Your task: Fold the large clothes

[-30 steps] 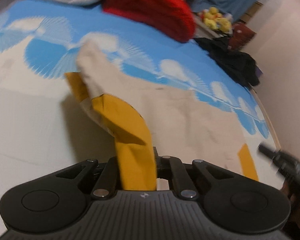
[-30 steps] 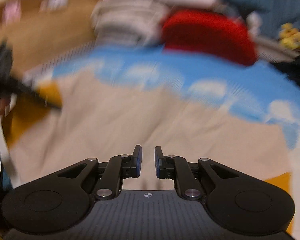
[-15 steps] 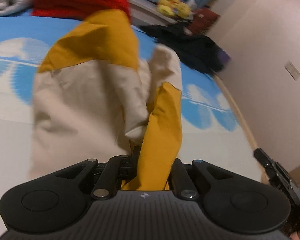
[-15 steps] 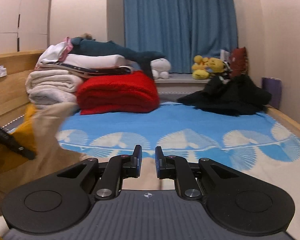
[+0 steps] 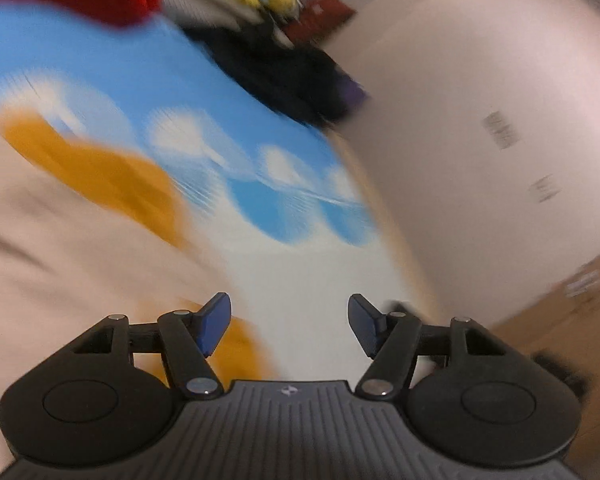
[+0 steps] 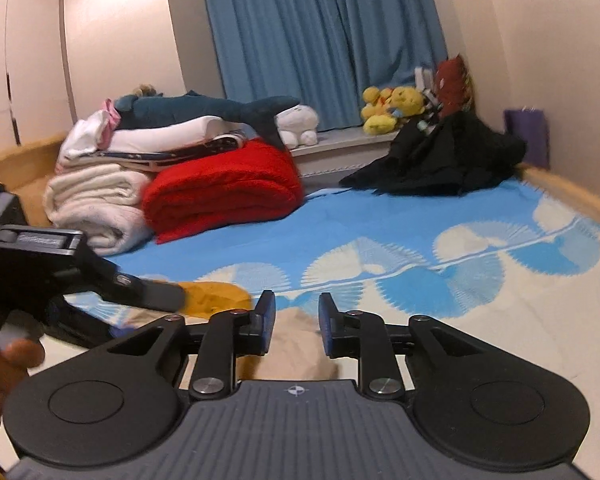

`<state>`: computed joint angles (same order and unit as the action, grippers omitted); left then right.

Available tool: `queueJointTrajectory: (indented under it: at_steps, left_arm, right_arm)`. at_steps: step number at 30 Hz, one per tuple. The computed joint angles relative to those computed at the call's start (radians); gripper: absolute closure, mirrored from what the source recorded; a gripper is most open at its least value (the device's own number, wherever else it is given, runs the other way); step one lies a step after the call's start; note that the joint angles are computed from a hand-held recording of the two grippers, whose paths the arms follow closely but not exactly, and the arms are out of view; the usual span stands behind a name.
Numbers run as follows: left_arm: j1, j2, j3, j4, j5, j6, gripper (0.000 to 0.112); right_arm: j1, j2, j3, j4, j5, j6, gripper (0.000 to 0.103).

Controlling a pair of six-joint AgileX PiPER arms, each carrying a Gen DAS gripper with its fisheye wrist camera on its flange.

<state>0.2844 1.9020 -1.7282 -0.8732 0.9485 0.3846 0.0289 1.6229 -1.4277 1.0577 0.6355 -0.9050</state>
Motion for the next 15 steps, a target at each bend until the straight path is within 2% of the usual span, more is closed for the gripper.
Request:
queueJointTrajectory:
  at_steps: [2, 3, 4, 6, 9, 12, 14, 15]
  left_arm:
    - [0.017, -0.042, 0.035, 0.133, -0.055, -0.016, 0.042]
    - [0.029, -0.055, 0.053, 0.172, -0.066, -0.020, 0.042]
    - [0.048, -0.060, 0.063, 0.191, -0.062, -0.014, 0.042]
    - [0.078, -0.075, 0.089, 0.226, -0.053, 0.002, 0.042]
    - [0.127, -0.109, 0.135, 0.263, -0.052, 0.079, 0.042]
    - [0.170, -0.132, 0.163, 0.286, -0.036, 0.136, 0.042]
    - [0.200, -0.141, 0.177, 0.284, -0.022, 0.189, 0.042]
    - [0.217, -0.147, 0.184, 0.283, -0.010, 0.214, 0.042]
  right_arm:
    - [0.017, 0.025, -0.024, 0.006, 0.042, 0.035, 0.072]
    - [0.025, 0.048, -0.051, 0.005, 0.088, 0.069, 0.066]
    - [0.031, 0.079, -0.086, 0.003, 0.149, 0.113, 0.057]
    - [0.052, 0.141, -0.160, 0.005, 0.266, 0.206, 0.050]
    - [0.102, 0.202, -0.233, -0.053, 0.380, 0.330, 0.044]
    - [0.174, 0.242, -0.305, -0.219, 0.446, 0.431, 0.044]
    - [0.231, 0.228, -0.304, -0.357, 0.432, 0.439, 0.045]
    - [0.261, 0.208, -0.287, -0.423, 0.410, 0.438, 0.051]
